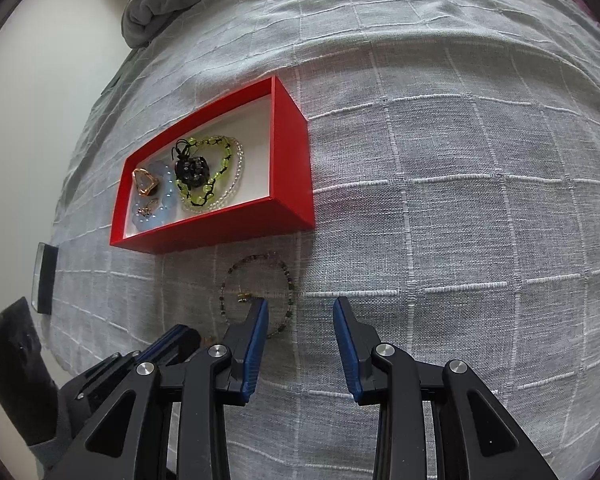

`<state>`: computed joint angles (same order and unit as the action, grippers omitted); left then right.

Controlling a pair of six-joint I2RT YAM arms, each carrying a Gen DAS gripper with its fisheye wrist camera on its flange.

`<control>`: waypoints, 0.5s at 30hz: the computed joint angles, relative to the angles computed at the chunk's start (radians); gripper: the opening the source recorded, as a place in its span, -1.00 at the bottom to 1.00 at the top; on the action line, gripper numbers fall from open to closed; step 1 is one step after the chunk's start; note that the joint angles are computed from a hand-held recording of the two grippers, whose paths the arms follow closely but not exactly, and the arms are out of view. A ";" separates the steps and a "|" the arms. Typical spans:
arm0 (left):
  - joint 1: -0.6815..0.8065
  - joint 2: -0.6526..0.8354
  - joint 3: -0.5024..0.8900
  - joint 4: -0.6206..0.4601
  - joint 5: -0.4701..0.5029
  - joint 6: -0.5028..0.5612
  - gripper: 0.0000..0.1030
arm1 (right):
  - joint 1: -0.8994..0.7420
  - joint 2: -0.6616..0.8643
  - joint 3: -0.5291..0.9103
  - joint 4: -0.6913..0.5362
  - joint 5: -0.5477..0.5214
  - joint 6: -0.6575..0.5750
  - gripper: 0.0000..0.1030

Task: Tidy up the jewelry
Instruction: 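Withdraw both grippers toward the dark beaded bracelet beside the box, then grasp the small gold earring with the left gripper while the right gripper grasps the dark beaded bracelet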

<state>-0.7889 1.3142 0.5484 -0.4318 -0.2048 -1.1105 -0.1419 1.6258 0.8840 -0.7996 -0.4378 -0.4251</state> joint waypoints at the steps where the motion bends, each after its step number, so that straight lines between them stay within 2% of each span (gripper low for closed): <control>1: 0.003 -0.010 -0.005 -0.003 0.000 -0.004 -0.85 | 0.007 0.006 -0.005 0.011 0.009 0.006 -0.33; 7: 0.014 -0.053 -0.032 0.008 0.027 -0.002 -0.85 | 0.034 0.034 -0.027 0.045 0.020 0.019 -0.42; 11: 0.032 -0.034 -0.040 0.030 0.104 -0.002 -0.85 | 0.061 0.019 -0.061 0.081 0.017 0.021 -0.76; 15: 0.024 -0.018 -0.022 0.005 0.091 -0.009 -0.66 | 0.098 -0.007 -0.106 0.155 0.053 0.056 -0.91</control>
<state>-0.7653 1.2963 0.5260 -0.4268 -0.1140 -1.1193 -0.0434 1.6189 0.7780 -0.6447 -0.3845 -0.3687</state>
